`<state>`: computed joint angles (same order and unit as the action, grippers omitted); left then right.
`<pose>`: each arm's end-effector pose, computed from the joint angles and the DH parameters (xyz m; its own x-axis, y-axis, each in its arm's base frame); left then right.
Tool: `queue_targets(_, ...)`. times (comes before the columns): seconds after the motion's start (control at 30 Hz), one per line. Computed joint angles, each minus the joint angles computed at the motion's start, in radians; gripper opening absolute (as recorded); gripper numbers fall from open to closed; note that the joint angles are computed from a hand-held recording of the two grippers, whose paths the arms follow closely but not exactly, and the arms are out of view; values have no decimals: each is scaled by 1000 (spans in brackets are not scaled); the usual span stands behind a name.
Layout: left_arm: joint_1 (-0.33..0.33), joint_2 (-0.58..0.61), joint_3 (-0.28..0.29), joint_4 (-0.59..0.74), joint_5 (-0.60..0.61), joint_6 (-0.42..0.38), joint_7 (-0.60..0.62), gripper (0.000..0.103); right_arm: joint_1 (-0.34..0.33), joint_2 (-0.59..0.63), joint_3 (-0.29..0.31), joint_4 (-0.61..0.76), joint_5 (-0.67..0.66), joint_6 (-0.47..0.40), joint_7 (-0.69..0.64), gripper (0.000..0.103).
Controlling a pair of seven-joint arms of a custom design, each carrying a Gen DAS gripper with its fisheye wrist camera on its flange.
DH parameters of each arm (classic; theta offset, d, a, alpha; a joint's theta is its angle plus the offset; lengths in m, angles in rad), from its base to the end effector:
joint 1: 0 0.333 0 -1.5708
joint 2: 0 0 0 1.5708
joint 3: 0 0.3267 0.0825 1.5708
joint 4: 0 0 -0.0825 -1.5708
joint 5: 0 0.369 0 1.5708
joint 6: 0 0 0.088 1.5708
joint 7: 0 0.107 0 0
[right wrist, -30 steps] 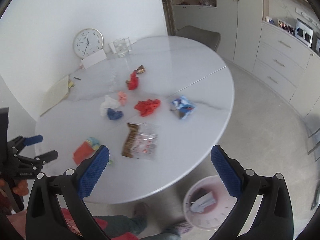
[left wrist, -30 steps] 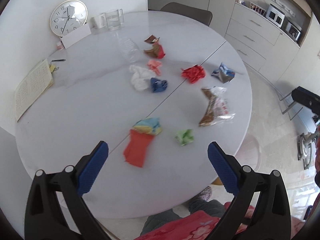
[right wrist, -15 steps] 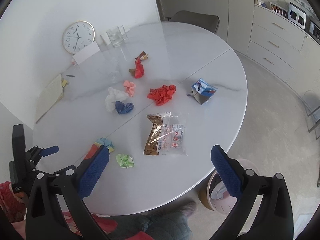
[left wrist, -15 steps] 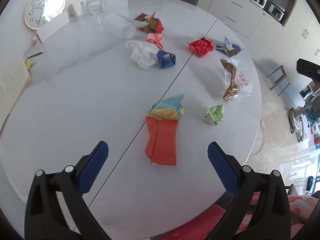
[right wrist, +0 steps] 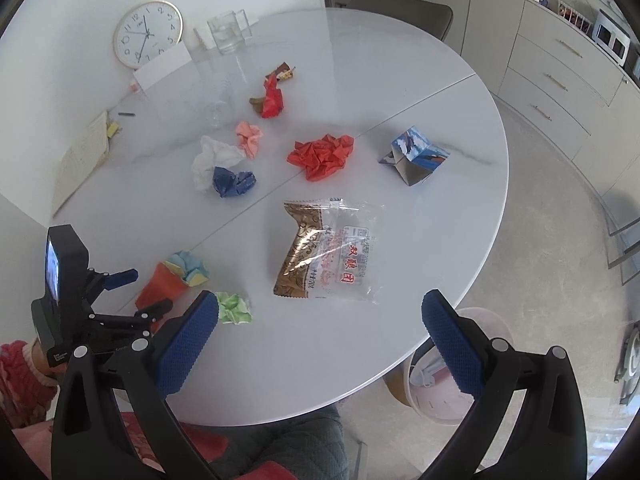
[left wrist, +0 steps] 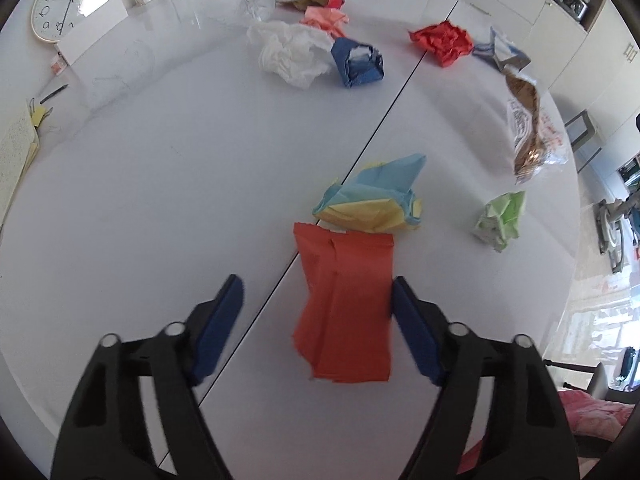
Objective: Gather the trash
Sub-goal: 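Return to the table and grasp the red paper with the left gripper, then grasp the snack wrapper bag with the right gripper and drop it into the bin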
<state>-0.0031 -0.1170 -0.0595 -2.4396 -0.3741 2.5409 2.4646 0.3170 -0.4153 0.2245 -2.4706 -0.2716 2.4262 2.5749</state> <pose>0.4775 -0.0257 0.3893 -0.6240 -0.7810 0.0253 -0.7468 0.5864 -0.3137 0.3667 0.2270 0.4941 -0.2659 -0.9599 -0.0887 -0.8552 0.2773 -0.4378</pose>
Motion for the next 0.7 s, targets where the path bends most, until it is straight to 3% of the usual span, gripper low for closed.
queue_targets(0.17,4,0,3,1,2,-16,17,44,-9,37,-20,-12,26,43,10,101)
queue_targets(0.4,10,-57,22,15,-34,-77,30,43,-38,164,-35,20,-2,99,66,101)
queue_targets(0.57,7,-128,41,40,-68,-142,7,43,-42,253,-49,72,-65,90,130,101)
queue_targets(0.7,-10,-155,47,53,-87,-149,23,43,-28,317,-75,103,-73,73,152,101)
